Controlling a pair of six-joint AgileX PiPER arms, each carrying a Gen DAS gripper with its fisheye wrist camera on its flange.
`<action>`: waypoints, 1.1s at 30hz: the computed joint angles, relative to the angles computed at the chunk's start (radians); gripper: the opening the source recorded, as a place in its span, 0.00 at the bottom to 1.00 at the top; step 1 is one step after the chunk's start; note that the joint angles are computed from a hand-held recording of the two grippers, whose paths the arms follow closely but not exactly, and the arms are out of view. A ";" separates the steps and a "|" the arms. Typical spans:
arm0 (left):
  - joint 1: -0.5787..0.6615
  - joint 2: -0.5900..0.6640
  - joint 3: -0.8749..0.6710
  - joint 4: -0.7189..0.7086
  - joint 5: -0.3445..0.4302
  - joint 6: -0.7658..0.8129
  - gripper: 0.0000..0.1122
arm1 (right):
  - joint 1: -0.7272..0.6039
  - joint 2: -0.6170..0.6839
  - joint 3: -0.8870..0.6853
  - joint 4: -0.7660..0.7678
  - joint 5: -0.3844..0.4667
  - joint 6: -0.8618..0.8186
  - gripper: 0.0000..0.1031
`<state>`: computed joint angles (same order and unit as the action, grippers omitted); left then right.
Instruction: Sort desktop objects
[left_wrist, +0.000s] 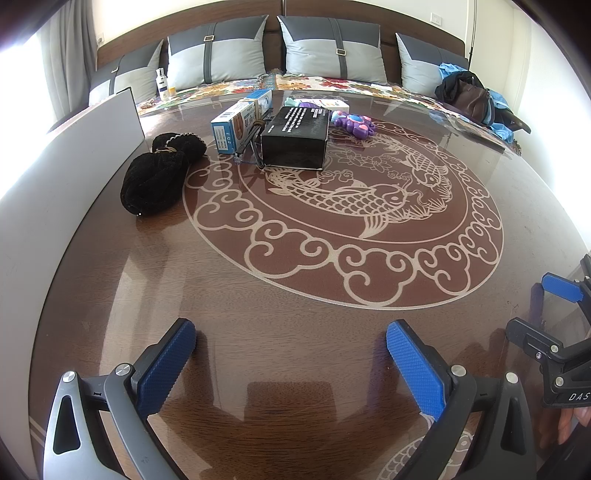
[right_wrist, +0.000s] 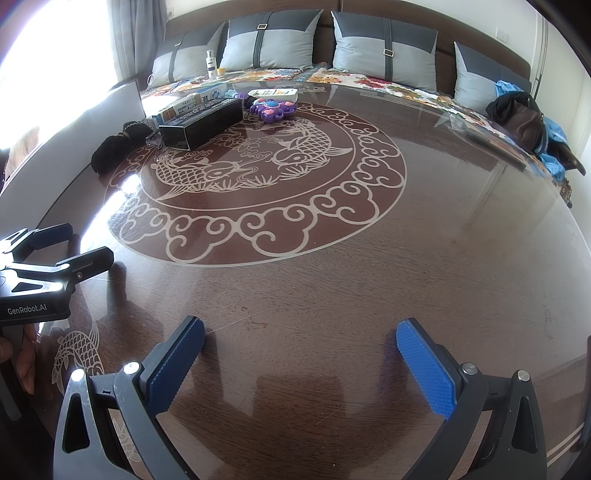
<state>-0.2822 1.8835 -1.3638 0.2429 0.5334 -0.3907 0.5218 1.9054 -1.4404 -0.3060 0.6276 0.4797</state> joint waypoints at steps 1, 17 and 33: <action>0.000 0.000 0.000 0.000 0.000 -0.001 0.92 | 0.000 0.000 0.000 0.000 0.000 0.000 1.00; -0.001 0.001 0.000 0.001 -0.001 -0.001 0.92 | 0.000 0.000 0.000 0.001 0.000 -0.001 1.00; 0.208 0.182 -0.469 -0.167 0.285 0.265 0.92 | -0.002 0.003 -0.006 0.006 0.002 -0.008 1.00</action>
<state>-0.0744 2.0659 -1.8326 0.0757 0.8181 -0.1255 0.5196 1.9086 -1.4464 -0.2996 0.6296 0.4720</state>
